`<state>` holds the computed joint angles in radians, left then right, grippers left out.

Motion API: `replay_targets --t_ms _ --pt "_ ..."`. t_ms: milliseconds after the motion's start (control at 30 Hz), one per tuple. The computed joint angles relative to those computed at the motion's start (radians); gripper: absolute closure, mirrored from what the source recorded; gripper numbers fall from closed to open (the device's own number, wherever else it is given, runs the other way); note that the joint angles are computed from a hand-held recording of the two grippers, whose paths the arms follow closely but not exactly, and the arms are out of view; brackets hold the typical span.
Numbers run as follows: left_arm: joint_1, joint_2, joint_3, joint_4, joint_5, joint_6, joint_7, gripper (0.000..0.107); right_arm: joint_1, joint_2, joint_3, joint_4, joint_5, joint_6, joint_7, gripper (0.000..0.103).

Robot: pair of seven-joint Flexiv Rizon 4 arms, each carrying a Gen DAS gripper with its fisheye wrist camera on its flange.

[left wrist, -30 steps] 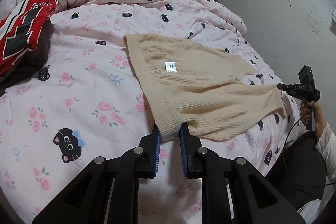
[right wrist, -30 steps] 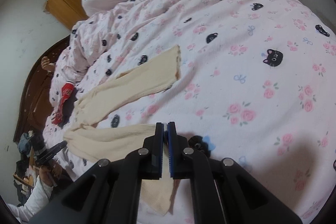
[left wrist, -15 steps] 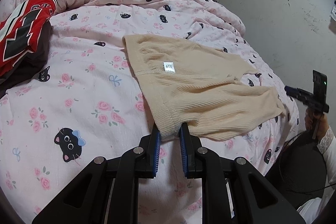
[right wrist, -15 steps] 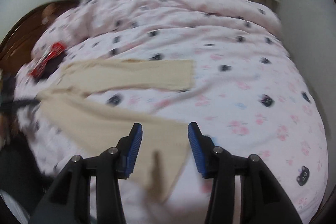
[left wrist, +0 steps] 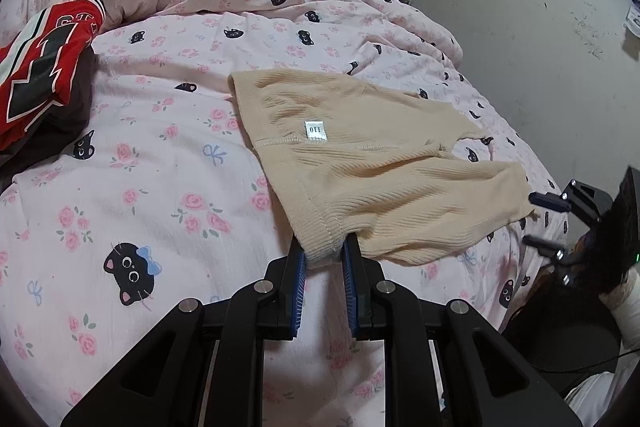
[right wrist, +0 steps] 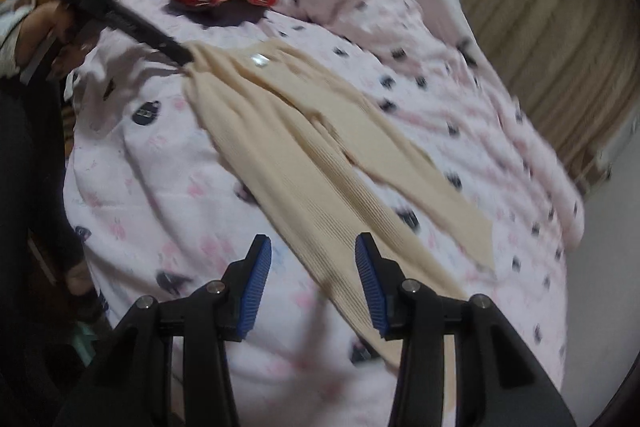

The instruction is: Fold clothes

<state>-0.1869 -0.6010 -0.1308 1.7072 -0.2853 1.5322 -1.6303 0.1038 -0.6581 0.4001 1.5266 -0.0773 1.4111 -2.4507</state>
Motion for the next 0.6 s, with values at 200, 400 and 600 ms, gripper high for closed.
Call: replay_targets --t_ms 200,400,600 --pt "0.025 0.002 -0.031 0.014 -0.009 0.018 0.013 0.092 0.175 -0.023 -0.175 0.072 -0.113 0.19 0.093 0.066" --pt "0.046 0.003 -0.059 0.027 -0.017 0.037 0.03 0.092 0.222 -0.052 -0.228 0.052 -0.182 0.202 0.19 0.074" --pt "0.057 0.004 -0.076 0.03 -0.025 0.041 0.044 0.092 0.169 -0.072 -0.153 -0.006 -0.223 0.114 0.263 0.097"
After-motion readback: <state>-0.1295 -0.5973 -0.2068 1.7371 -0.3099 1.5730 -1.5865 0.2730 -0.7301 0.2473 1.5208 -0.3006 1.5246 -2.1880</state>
